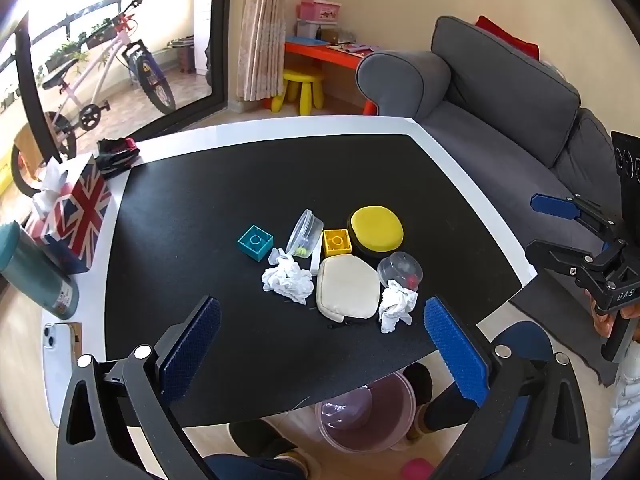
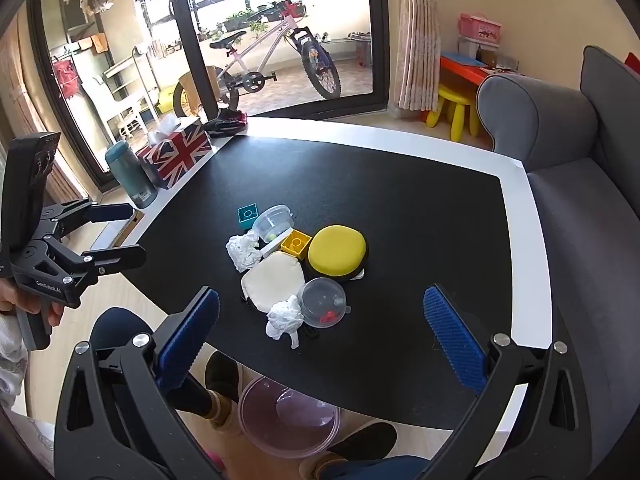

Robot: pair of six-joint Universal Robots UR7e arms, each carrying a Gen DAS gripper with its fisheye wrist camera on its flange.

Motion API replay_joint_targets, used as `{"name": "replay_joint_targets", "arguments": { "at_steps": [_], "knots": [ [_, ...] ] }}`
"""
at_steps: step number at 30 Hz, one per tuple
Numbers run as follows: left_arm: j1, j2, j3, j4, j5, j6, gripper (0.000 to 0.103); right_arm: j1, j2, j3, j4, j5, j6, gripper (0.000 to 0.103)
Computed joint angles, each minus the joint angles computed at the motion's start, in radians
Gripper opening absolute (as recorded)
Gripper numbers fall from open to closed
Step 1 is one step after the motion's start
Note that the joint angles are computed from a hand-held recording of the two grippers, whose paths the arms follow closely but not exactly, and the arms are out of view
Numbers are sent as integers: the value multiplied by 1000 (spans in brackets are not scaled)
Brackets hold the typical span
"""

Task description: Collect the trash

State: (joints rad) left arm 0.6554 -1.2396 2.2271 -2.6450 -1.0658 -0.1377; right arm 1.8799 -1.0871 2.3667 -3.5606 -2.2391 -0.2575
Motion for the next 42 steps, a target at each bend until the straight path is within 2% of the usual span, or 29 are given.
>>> {"name": "replay_joint_targets", "arguments": {
  "at_steps": [12,23,42],
  "knots": [
    [16,5,-4,-1,-21,2,98,5,20,-14,13,-8,32,100],
    [-1,14,12,-33,22,32,98,3,28,-18,10,-17,28,100],
    [-5,16,14,-37,21,49,98,-3,41,-17,0,-15,26,100]
  ]
}}
